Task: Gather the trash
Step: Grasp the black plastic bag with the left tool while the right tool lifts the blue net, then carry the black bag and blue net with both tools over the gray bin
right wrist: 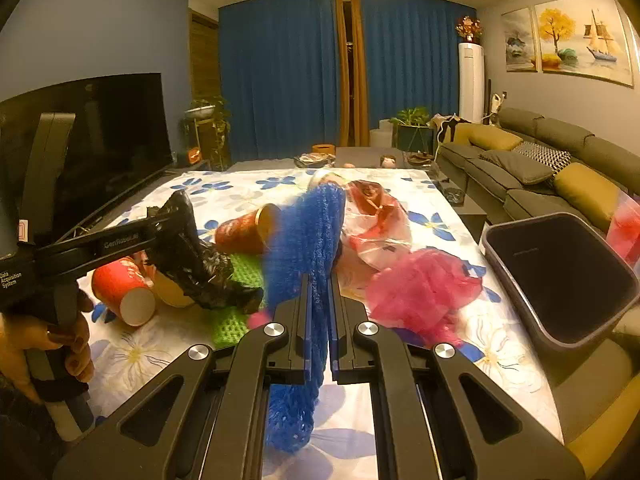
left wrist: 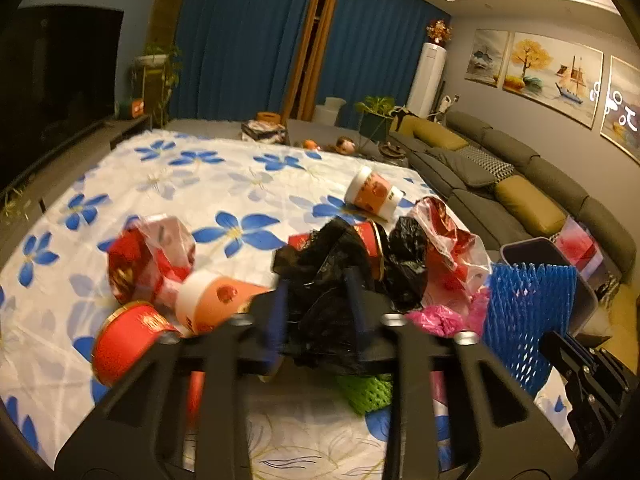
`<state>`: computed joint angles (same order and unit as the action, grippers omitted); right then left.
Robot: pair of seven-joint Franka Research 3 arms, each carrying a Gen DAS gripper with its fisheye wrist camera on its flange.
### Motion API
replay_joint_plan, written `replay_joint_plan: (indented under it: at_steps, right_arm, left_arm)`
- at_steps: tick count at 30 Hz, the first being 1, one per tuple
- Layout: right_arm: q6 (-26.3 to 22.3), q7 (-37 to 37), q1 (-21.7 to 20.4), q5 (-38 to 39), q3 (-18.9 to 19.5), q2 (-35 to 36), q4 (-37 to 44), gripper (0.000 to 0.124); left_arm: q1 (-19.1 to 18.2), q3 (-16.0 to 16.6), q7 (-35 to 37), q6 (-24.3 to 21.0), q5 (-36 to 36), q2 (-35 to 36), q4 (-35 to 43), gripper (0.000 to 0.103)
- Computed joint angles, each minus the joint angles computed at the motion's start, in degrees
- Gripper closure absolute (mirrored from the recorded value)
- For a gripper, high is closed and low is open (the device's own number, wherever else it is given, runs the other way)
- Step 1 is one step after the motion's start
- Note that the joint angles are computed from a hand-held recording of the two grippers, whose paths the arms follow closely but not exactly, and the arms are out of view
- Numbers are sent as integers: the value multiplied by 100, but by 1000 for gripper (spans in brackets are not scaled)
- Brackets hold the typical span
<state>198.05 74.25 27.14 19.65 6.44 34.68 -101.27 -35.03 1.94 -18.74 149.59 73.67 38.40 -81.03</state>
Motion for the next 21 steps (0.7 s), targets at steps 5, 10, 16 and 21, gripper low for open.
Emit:
replay_joint_plan:
  at_steps: [5,10,16,21]
  right_arm:
    - [-5,35,-78,-31,33,-27,-34,116]
    - [116,84,-136,-44,60,-103,-125,116]
    - [308,153,-282,-92,115,-284,-342,116]
    - [474,29,-52,301,-289,-359,-320,116]
  left_arm:
    - [-148,80,-361,-104,335,-79,-67,98]
    - [-302,32,-843,-390,979,-442,-284,99]
    - [-285,-257,-1014,-673,1625,-609,-163,99]
    - [-303,-376,-95,-553,1227,90,983,98]
